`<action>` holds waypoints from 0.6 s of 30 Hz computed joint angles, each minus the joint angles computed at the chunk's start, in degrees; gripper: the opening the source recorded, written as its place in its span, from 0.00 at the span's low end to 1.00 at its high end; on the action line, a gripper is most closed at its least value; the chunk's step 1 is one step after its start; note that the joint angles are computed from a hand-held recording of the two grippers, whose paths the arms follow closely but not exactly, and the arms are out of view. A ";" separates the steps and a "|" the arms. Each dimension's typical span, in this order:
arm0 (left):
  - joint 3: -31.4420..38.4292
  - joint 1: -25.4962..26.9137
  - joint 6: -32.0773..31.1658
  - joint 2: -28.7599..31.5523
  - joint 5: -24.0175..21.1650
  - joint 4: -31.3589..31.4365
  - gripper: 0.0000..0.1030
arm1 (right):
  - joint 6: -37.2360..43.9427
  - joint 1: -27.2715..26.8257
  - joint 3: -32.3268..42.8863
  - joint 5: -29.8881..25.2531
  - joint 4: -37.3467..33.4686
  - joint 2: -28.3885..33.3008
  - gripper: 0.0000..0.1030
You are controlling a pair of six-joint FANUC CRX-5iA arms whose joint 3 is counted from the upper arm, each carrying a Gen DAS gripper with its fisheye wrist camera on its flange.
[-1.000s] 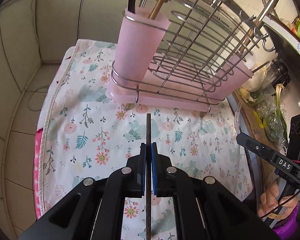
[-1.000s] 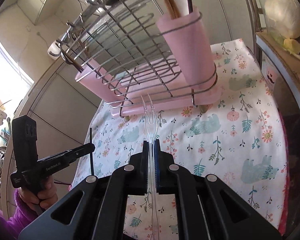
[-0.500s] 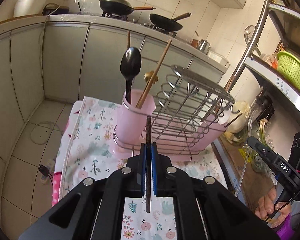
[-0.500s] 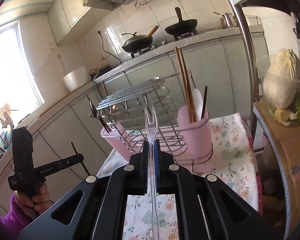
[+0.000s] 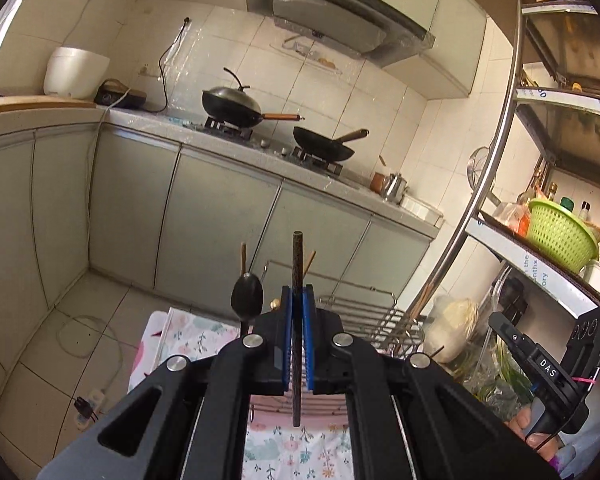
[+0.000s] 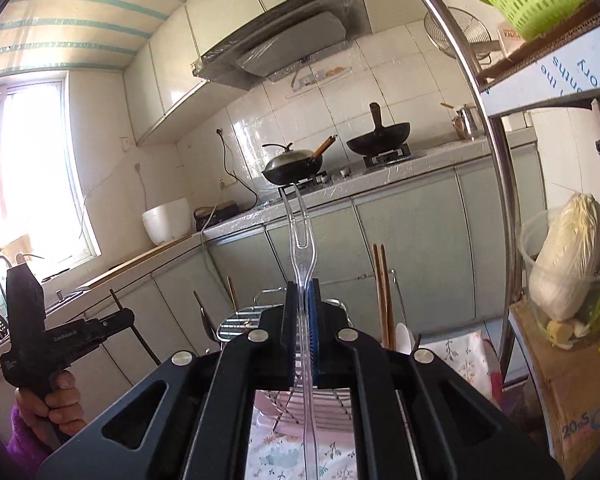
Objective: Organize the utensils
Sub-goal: 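Lift the black chopstick and clear fork and carry them above the pink cup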
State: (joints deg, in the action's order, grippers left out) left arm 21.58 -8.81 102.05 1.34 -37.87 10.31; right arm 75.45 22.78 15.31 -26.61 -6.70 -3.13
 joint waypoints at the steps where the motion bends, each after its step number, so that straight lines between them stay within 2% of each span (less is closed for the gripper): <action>1: 0.54 -0.16 0.74 0.05 0.67 -1.01 0.04 | 0.22 -0.09 0.26 0.72 0.18 0.22 0.05; 5: 2.41 -0.57 3.36 0.74 2.26 -3.93 0.04 | 2.31 -0.68 1.40 3.67 -0.72 1.03 0.05; 10: 5.91 -1.51 6.62 2.92 2.10 -8.52 0.04 | 1.52 -0.58 1.37 8.30 2.20 2.12 0.05; 15: 8.79 -2.94 9.72 4.70 1.64 -14.66 0.04 | 1.07 -1.28 3.07 9.28 2.78 4.23 0.05; 18: 9.29 -3.23 10.19 5.54 2.08 -15.75 0.04 | -0.98 -1.46 2.77 10.54 4.71 5.10 0.05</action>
